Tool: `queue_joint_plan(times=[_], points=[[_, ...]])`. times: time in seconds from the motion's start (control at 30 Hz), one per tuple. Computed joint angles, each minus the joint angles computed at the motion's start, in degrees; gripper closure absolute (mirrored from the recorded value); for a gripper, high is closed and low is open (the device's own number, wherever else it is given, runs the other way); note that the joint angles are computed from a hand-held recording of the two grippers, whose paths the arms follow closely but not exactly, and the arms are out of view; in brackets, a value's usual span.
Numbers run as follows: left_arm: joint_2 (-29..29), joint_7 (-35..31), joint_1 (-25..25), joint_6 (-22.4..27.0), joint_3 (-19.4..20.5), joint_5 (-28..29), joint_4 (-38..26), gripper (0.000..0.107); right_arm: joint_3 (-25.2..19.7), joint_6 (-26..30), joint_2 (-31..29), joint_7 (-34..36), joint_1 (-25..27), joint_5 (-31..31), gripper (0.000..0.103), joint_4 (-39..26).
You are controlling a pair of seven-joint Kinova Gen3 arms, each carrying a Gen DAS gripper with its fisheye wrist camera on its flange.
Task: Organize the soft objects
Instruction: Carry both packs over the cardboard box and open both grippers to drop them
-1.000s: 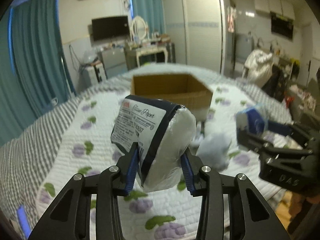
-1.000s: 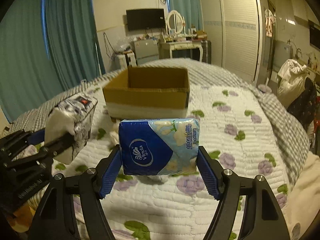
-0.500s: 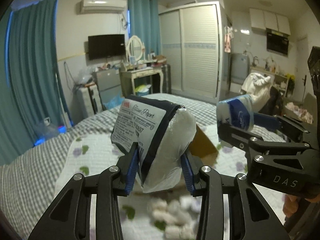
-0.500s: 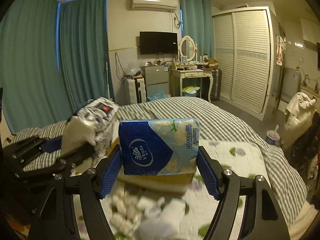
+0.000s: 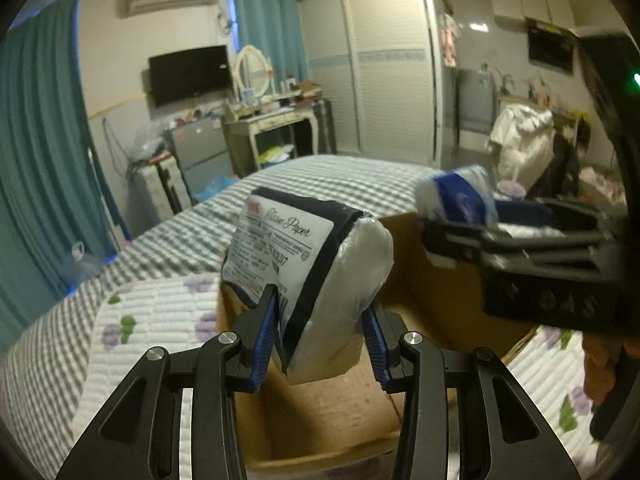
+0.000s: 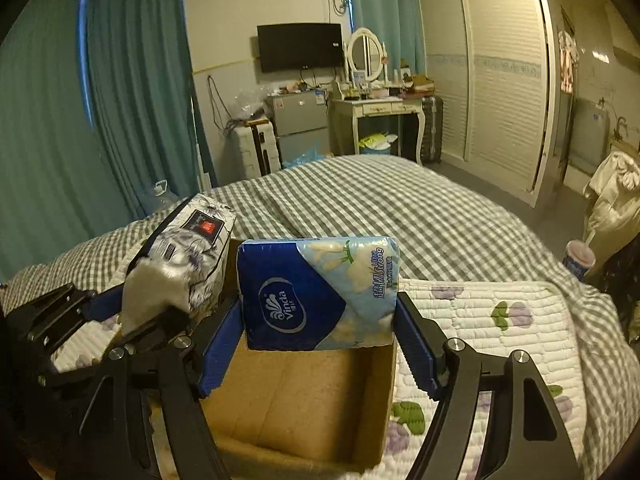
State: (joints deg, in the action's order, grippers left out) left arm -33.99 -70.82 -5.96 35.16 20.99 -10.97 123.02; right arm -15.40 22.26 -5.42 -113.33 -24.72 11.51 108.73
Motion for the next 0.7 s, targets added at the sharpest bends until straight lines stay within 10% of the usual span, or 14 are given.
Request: queue_joint_plan(times=[0.13, 0.23, 0.7], points=[[1.2, -0.8, 0.9, 1.2, 0.0, 0.5, -0.4, 0.061, 1.2, -0.6, -0.1, 2.1, 0.1, -2.8, 0.028, 0.6], [-0.2, 2.5, -2.8, 3.6, 3.8, -1.5, -1.6, 0.026, 0.5, 0.1, -1.7, 0.9, 0.8, -2.3, 0.018, 0.9], [-14.5, 0.4, -3.0, 26.3, 1.8, 1.6, -20.0, 0.014, -3.0, 20.7, -24.1, 5.9, 5.8, -7.0, 0.009, -6.9]])
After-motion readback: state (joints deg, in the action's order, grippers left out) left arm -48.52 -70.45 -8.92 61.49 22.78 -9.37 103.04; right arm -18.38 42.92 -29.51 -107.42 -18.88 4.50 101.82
